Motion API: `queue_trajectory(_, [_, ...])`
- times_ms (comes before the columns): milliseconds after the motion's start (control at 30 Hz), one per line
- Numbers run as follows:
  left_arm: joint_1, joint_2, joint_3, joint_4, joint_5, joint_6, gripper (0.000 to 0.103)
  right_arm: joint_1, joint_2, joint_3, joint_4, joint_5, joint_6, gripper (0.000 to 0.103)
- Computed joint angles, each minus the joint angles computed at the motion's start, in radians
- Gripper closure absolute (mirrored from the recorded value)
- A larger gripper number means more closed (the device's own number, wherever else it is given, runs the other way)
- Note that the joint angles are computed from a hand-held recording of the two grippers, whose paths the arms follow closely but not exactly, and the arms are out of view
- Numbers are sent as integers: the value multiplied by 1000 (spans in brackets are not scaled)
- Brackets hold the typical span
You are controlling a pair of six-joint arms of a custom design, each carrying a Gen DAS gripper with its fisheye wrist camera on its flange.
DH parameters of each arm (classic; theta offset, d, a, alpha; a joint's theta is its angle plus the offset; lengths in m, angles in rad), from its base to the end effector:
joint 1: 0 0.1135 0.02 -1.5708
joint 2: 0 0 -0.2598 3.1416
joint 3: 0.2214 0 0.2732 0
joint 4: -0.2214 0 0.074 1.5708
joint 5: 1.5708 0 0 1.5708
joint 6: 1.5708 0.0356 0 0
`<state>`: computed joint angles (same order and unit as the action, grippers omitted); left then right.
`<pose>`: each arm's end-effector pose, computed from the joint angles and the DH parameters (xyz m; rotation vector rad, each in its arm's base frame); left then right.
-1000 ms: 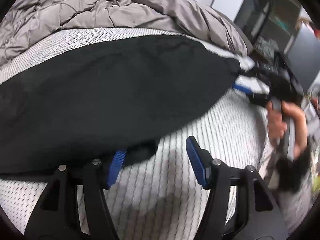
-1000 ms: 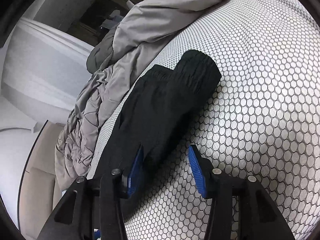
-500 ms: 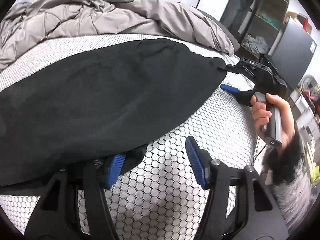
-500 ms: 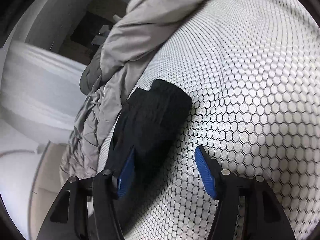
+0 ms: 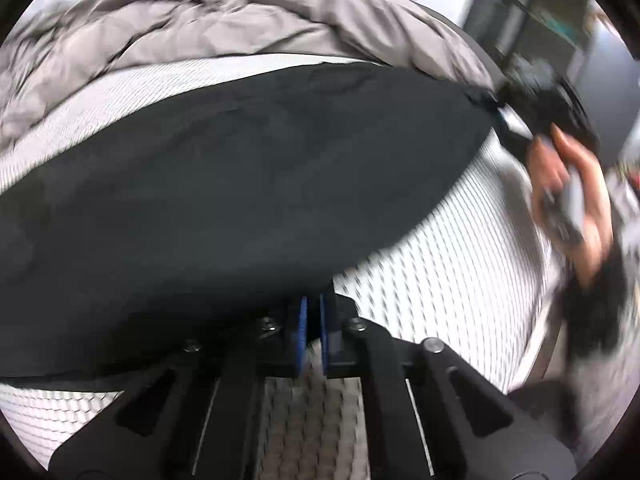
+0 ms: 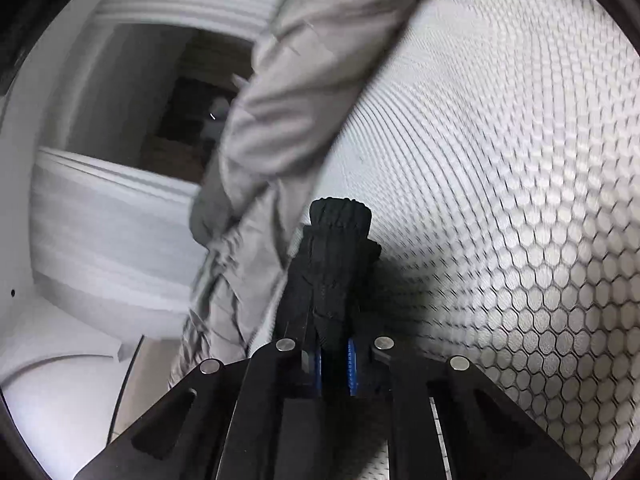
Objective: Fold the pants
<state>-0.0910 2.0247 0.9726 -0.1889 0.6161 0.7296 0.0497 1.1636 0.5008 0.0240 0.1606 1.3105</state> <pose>0.3482 -0.0524 0.0478 1.1497 2.3019 -0.6420 0.2517 0.0068 0.1703 1.4060 1.7715 0.5733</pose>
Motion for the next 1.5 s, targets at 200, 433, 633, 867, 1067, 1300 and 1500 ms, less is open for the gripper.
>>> queue_trajectory(200, [39,-16,-38,-70,-16,199,103,-98,113,29,-124,-107,72,83])
queue_trajectory(433, [104,8,34,-164,105,212,67,-90,-79,-17,-164,-110,-19,46])
queue_trajectory(633, [70,18,56,-132,107,96,62,-48,-168,-66,-201,-140,-22,44])
queue_trajectory(867, [-32,57,49,55,54,-202,94,-13,-223,-100,-221,-168,-2,44])
queue_trajectory(1067, [23,-61,-80,80,58,-28,101,-47,-19,-46,-68,-229,8,55])
queue_trajectory(1300, [66,-35,-91,-19,38,144,103,-31,37,31,-164,-84,9,90])
queue_trajectory(1500, [184,-94,-38,-201,144,238,101,58,18,133,-375,-55,-101,73])
